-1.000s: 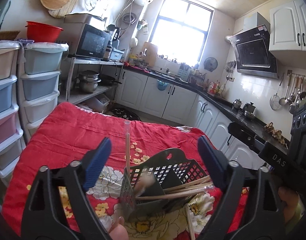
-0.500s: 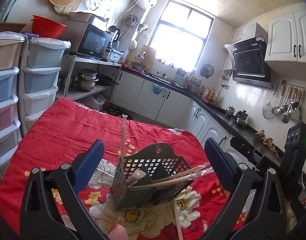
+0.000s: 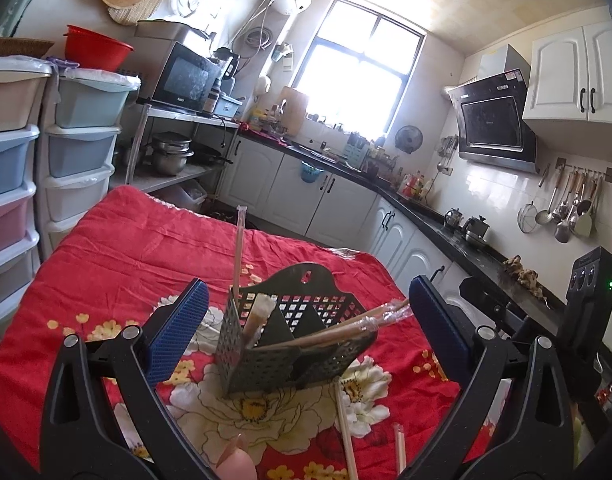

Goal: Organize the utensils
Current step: 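Move both open tools down toward the chopsticks left on the cloth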

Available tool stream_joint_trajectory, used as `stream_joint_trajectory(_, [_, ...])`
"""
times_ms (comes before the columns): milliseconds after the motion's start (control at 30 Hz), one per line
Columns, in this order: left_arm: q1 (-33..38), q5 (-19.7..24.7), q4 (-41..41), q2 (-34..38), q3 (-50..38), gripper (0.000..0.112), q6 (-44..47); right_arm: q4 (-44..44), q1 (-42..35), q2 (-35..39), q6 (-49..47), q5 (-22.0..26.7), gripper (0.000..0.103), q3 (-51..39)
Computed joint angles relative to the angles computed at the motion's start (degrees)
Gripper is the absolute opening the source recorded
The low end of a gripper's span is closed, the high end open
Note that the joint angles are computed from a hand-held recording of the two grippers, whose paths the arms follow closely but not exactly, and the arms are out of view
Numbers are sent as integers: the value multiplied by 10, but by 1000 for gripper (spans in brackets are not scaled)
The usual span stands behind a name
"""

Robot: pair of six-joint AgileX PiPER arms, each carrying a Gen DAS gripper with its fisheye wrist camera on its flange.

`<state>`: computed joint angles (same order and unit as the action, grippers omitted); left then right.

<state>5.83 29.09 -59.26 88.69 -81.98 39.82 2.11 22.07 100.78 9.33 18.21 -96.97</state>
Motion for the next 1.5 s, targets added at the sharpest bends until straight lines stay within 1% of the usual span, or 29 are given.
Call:
stream_joint_trajectory(333, [-2, 5, 4, -10, 23, 92, -3, -15, 5, -29, 17, -13, 65, 58])
stream_joint_trajectory(633, [-5, 9, -1, -24, 53, 92, 10, -9, 0, -41, 16, -12, 65, 90])
stream_joint_trajectory(767, [-10, 5, -2, -28, 67, 92, 16, -17, -1, -45, 25, -12, 65, 104])
stream_joint_trajectory(1000, [-12, 13, -10, -29, 88, 92, 23, -29, -4, -55, 41, -18, 65, 132])
stream_joint_trajectory(1167, [-16, 15, -9, -33, 104, 92, 29, -47, -2, -58, 58, -17, 65, 143])
stream_joint_trajectory(1500, [-21, 20, 7, -34, 123, 92, 17, -43, 0, -57, 42, -6, 65, 158])
